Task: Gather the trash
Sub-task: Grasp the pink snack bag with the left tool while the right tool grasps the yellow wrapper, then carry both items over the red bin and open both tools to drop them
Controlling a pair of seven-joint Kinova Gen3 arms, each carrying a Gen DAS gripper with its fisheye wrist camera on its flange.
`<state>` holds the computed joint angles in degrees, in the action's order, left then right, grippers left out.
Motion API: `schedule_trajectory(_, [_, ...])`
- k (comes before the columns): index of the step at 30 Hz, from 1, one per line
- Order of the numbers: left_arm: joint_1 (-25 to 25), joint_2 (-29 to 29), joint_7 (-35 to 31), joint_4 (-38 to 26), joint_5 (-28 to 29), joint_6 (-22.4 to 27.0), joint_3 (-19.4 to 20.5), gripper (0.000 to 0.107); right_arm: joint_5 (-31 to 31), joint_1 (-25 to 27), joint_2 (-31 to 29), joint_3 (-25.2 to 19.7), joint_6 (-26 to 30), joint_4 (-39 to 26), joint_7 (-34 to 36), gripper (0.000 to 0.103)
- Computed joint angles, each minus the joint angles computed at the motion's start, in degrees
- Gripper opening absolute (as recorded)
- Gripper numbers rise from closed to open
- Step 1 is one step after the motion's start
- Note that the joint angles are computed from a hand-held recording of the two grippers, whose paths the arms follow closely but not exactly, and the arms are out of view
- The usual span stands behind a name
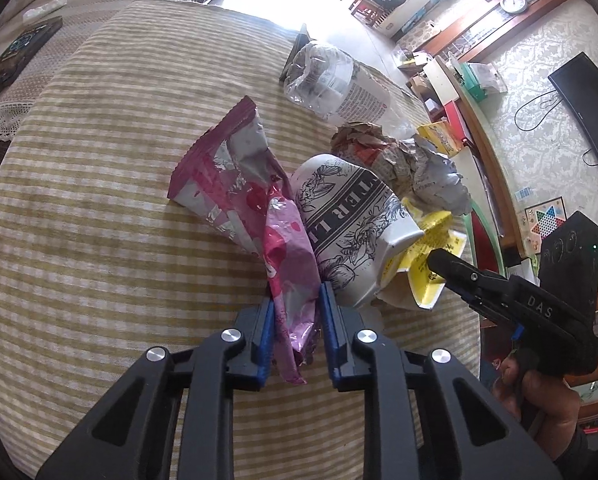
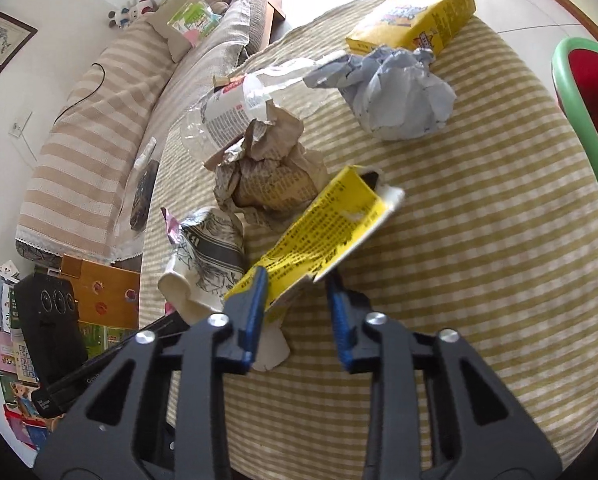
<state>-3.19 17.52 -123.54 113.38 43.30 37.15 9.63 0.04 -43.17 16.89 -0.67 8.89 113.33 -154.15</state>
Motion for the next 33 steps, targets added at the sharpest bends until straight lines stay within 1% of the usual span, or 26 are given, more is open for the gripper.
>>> schedule_trajectory(2, [0.1, -0.5, 0.1, 0.3, 0.2, -0.4, 0.0, 0.015, 0.1, 0.4, -0.1, -0.5, 1.3, -0.7, 0.4, 0.015])
schedule_trajectory(3, [0.1, -0.8, 0.3, 0.4, 0.1, -0.5, -0.1, 0.014, 0.6, 0.0, -0.5, 0.0, 2.4, -1.2, 0.1, 0.009])
schedule_trajectory(4, [0.3, -1.3, 0.6, 0.6, -0.2, -0.6, -0.3, 0.011, 1.4, -0.6, -1.0, 0.5, 3.6, -1.5, -0.3, 0.007])
schedule_trajectory(5, [0.7, -1.8, 1.2, 0.7, -0.8, -1.0, -0.5, 0.01, 2.6, -1.3, -1.4, 1.1, 4.6, -1.8, -1.0, 0.005])
schedule_trajectory(8, [1.4, -3.5, 2.5, 0.9, -2.4, -1.6, -1.1, 0.01, 7.8, -4.0, -2.7, 3.1, 6.9, -2.4, -4.8, 0.004])
schedule_trajectory(12, [2.8, -6.4, 5.1, 1.4, -5.6, -2.9, -2.0, 0.009, 14.8, -6.5, -3.9, 4.3, 8.7, -2.6, -11.1, 0.003])
schedule_trajectory(17, [3.0, -10.2, 5.3, 2.2, -7.7, -3.9, -3.1, 0.009, 24.5, -9.5, -6.1, 5.4, 12.0, -3.1, -19.3, 0.003])
schedule_trajectory(22, [3.4, -14.1, 3.9, 2.3, -7.8, -4.3, -4.4, 0.009, 33.3, -10.9, -8.4, 4.4, 15.7, -3.7, -26.2, 0.003])
schedule_trajectory(27, [4.3, -15.7, 4.0, 0.3, -7.9, -3.4, -5.6, 0.009, 40.3, -10.6, -10.5, 1.8, 20.1, -4.8, -30.7, 0.003])
schedule_trajectory(30, [5.0, -16.0, 4.6, -1.1, -8.6, -3.1, -5.7, 0.009, 42.9, -9.8, -11.2, -0.3, 23.2, -5.9, -31.9, 0.003])
schedule_trajectory(33, [6.0, -16.4, 5.9, -2.3, -9.7, -2.9, -5.5, 0.009, 43.7, -8.1, -12.2, -2.3, 24.7, -6.3, -32.5, 0.003])
